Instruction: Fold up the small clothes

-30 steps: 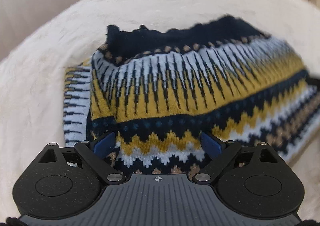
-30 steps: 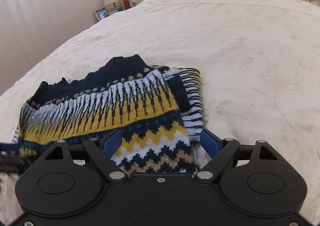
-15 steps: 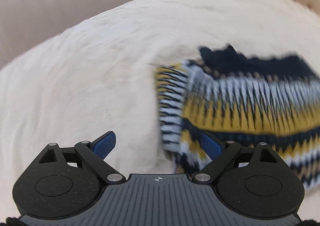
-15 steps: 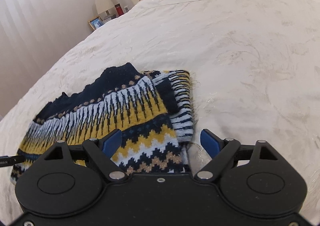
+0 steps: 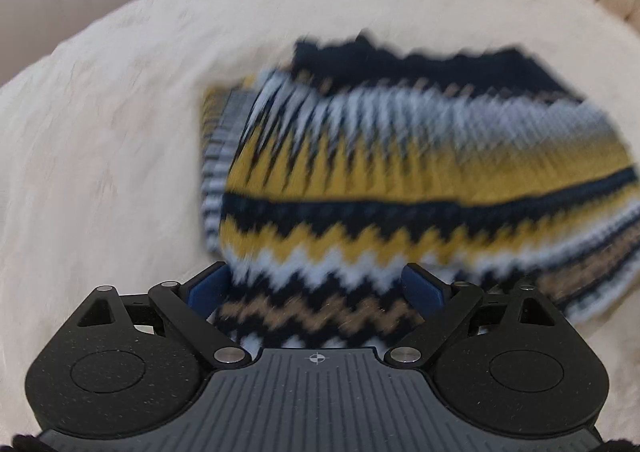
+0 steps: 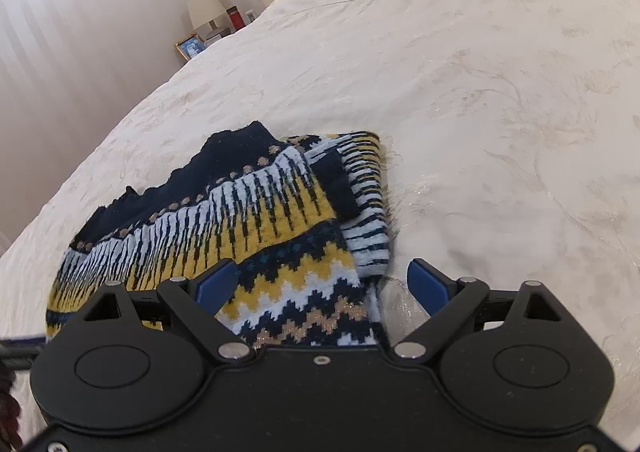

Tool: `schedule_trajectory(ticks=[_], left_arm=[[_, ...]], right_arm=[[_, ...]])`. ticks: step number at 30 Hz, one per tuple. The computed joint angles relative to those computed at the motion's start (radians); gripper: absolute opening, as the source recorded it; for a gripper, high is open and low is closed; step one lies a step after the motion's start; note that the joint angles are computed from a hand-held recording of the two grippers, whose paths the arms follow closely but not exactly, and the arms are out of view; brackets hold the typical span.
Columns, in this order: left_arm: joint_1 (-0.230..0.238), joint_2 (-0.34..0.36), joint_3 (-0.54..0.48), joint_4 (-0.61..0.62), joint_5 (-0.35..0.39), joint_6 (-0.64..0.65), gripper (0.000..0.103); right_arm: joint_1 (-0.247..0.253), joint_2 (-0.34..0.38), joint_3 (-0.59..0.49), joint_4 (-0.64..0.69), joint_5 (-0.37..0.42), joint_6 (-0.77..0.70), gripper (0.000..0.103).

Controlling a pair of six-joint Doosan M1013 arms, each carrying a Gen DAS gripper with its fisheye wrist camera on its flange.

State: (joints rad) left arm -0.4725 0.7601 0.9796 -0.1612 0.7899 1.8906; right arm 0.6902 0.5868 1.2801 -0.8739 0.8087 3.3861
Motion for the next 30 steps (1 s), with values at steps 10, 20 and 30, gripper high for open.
schedule_trajectory(ticks=[10, 20, 30], left_arm=[[0.052, -0.016, -0.014, -0.246, 0.023, -0.026, 0.094], [-0.006, -0.020, -0.067, -0.197, -0.001, -0.001, 0.094], [-0.072, 0.079, -0.216, -0.072, 0.071, -0.098, 0.094]], right_arm=[[-0.007, -0.019, 0.033, -0.030, -0.043, 0.089, 0.093], [-0.017, -0.037, 0.069, -0.063, -0.083, 0.194, 0.094], [-0.022, -0.054, 0.103, -0.106, -0.100, 0.291, 0.099]])
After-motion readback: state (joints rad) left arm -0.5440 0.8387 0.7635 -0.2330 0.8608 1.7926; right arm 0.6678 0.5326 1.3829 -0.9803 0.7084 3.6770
